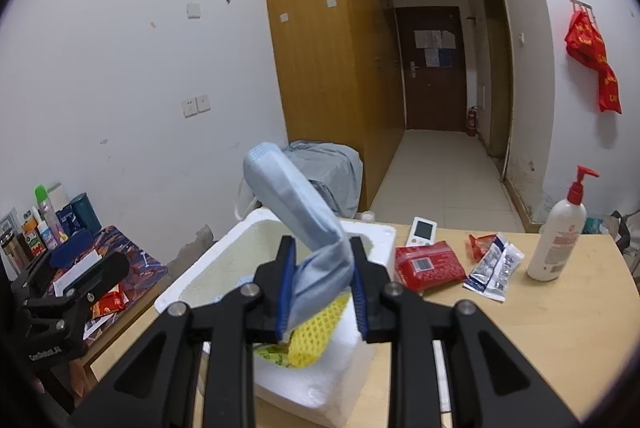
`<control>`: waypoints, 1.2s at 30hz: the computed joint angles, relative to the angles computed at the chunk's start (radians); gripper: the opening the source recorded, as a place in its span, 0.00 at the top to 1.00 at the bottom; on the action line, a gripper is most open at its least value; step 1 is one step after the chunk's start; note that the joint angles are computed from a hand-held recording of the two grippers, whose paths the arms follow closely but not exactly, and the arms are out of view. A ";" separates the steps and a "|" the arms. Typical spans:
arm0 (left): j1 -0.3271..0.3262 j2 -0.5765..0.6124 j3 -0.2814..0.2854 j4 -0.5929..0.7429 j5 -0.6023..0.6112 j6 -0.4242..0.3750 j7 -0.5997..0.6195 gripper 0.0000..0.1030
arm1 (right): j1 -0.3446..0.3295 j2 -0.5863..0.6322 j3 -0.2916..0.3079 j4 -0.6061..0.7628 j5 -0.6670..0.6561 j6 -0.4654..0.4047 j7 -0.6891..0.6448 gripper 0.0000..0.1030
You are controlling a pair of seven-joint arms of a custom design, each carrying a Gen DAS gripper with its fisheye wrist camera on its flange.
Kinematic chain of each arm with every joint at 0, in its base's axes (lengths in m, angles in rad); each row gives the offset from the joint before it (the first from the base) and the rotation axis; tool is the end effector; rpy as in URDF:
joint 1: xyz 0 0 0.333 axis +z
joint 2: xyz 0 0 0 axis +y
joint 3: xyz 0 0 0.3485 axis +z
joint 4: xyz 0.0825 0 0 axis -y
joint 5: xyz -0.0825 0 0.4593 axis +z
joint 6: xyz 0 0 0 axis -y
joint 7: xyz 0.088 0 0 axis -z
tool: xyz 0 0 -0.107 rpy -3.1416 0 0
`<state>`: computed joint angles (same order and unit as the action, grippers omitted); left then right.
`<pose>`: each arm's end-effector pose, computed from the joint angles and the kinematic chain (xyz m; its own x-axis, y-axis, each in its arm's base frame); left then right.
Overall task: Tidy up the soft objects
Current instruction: 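Lower the blue mask into the foam box and open the right gripper, then withdraw both grippers from the box back over the table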
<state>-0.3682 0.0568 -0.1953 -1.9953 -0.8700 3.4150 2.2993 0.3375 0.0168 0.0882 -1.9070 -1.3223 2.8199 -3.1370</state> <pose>0.5985 -0.2722 0.5647 -0.3220 -0.9444 0.0669 -0.2983 0.0342 -0.9539 0.5936 0.3216 0.5656 0.0341 -0.9928 -0.1152 -0.4074 0.0914 -0.9087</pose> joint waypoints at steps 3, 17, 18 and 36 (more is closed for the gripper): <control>0.007 -0.002 -0.002 -0.005 0.016 -0.004 -0.019 0.03 | 0.006 0.020 0.002 0.018 0.039 -0.006 -0.052 0.71; -0.014 0.005 0.007 0.015 -0.130 0.024 0.113 0.03 | 0.043 0.088 -0.024 0.066 0.218 -0.009 -0.245 0.71; -0.013 0.006 0.006 0.018 -0.145 0.026 0.124 0.03 | 0.046 0.091 -0.026 0.069 0.227 -0.013 -0.258 0.71; 0.015 -0.008 -0.016 -0.004 -0.094 0.007 0.069 0.03 | 0.057 0.048 -0.024 0.037 0.110 -0.062 -0.153 0.22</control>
<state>-0.3531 0.0485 -0.2114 -1.9996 -0.9635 3.4220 2.3681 0.3946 0.0652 0.0647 -1.8701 -1.2123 2.7582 -3.2899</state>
